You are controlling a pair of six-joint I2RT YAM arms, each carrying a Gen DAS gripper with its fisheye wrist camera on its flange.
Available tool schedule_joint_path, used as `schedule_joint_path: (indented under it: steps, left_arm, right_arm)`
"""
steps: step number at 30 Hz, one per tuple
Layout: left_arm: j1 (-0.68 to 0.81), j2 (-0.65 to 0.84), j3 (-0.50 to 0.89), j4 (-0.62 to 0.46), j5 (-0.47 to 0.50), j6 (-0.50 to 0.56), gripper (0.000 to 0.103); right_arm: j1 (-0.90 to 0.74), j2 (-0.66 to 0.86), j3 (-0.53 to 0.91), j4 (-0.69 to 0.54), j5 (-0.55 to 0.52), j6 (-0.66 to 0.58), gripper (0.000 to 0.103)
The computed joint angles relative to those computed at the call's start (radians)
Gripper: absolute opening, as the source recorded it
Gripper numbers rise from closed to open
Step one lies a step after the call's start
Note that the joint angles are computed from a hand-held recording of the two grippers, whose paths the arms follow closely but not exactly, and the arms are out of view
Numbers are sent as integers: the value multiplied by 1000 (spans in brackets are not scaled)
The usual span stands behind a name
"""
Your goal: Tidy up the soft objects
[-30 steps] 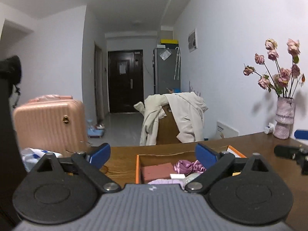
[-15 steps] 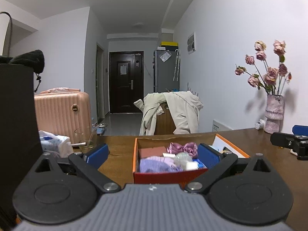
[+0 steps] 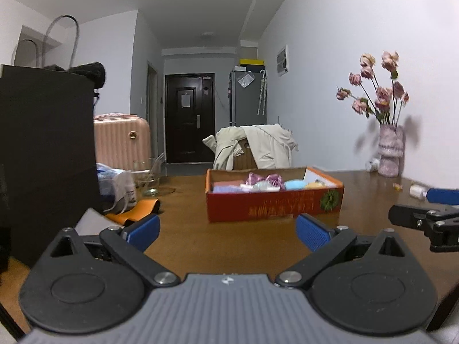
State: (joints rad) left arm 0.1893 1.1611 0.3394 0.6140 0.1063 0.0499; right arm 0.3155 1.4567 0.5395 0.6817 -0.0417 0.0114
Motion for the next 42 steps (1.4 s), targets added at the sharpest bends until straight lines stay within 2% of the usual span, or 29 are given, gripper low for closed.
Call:
schedule_joint_path:
  steps: [2, 5, 9, 13, 21, 28, 33, 42]
  left_arm:
    - [7, -69, -80, 12, -22, -13, 103]
    - [46, -167, -165, 4, 22, -12, 103]
    - [57, -239, -203, -29, 30, 2, 103]
    - [63, -254, -197, -49, 37, -11, 103]
    - [48, -209, -192, -26, 40, -10, 103]
    - [31, -233, -200, -31, 39, -12, 103]
    - [34, -242, -203, -38, 42, -13, 103]
    - [31, -255, -204, -51, 38, -13, 103]
  right_arm:
    - [17, -41, -98, 60, 11, -12, 103]
    - [37, -87, -182, 71, 30, 18, 103]
    - [42, -108, -199, 37, 15, 17, 103]
    - [55, -117, -204, 51, 46, 7, 103]
    - [30, -115, -192, 44, 36, 32, 103]
    - [21, -115, -184, 28, 9, 42, 103]
    - [35, -111, -204, 68, 43, 38, 103]
    - [39, -106, -201, 66, 37, 38, 103]
